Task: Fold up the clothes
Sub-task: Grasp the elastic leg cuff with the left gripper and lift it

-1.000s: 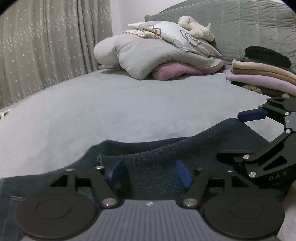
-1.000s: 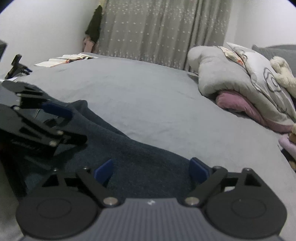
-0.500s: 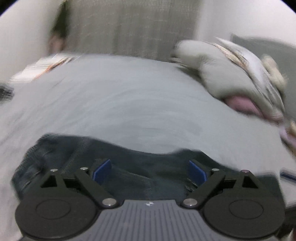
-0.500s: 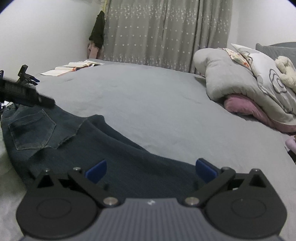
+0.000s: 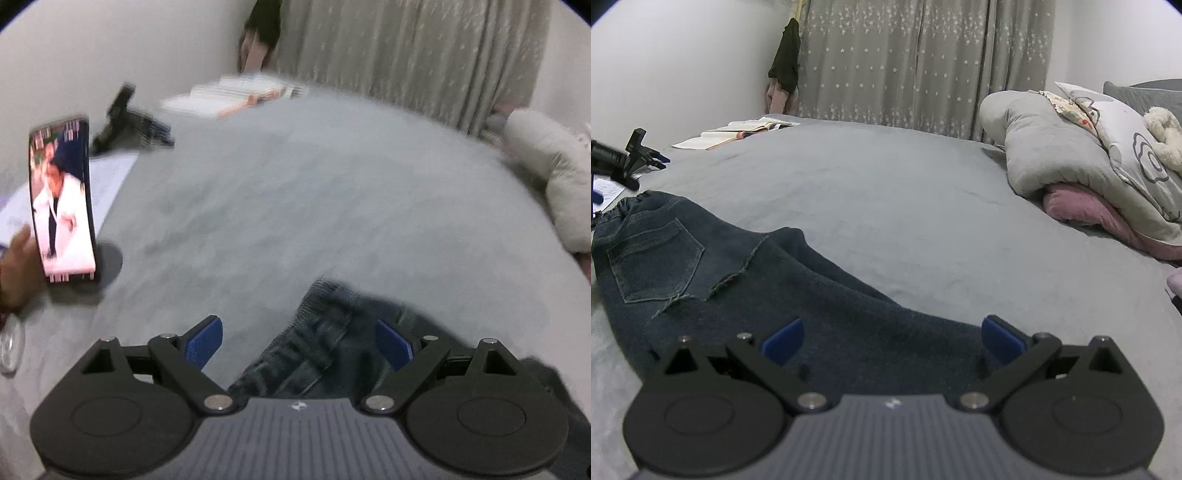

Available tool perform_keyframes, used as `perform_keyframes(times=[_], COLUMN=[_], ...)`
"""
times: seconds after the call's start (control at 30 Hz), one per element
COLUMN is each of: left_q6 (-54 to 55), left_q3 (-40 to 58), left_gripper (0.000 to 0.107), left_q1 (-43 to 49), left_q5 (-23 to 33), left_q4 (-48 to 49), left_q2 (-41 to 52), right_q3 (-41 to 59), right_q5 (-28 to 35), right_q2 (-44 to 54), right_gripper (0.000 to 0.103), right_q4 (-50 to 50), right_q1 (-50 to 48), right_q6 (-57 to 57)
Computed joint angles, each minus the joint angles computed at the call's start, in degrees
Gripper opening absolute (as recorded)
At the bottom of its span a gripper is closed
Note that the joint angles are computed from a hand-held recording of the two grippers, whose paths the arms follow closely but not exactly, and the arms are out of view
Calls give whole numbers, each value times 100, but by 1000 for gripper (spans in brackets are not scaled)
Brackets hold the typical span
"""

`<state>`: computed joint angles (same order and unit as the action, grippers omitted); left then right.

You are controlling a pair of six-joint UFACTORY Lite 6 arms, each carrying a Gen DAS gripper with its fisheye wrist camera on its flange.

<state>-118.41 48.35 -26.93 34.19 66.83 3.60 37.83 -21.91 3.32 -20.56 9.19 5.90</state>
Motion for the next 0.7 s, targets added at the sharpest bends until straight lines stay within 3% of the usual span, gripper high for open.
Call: perform_keyframes(times=[0.2,0.4,0.47,0.7], left_q6=[20,-855,-1306,-1938], left_q3=[-129,-194,-240,-194], left_gripper=[89,94,98,101], left_q1=[700,942,1018,688], left_q5=[-1253,-1879,-2017,-1626], left_q4=[-93,431,796,1282], left_q2=[212,565,589,694], right_q3=[58,92,123,163], right_q5=[13,8,36,96], right_q2=[79,183,225,305], right_gripper=[103,103,103,103], right_q4=[164,365,470,632], right_q1=[128,199,241,307], right_q6=[-132,-266,-316,-451])
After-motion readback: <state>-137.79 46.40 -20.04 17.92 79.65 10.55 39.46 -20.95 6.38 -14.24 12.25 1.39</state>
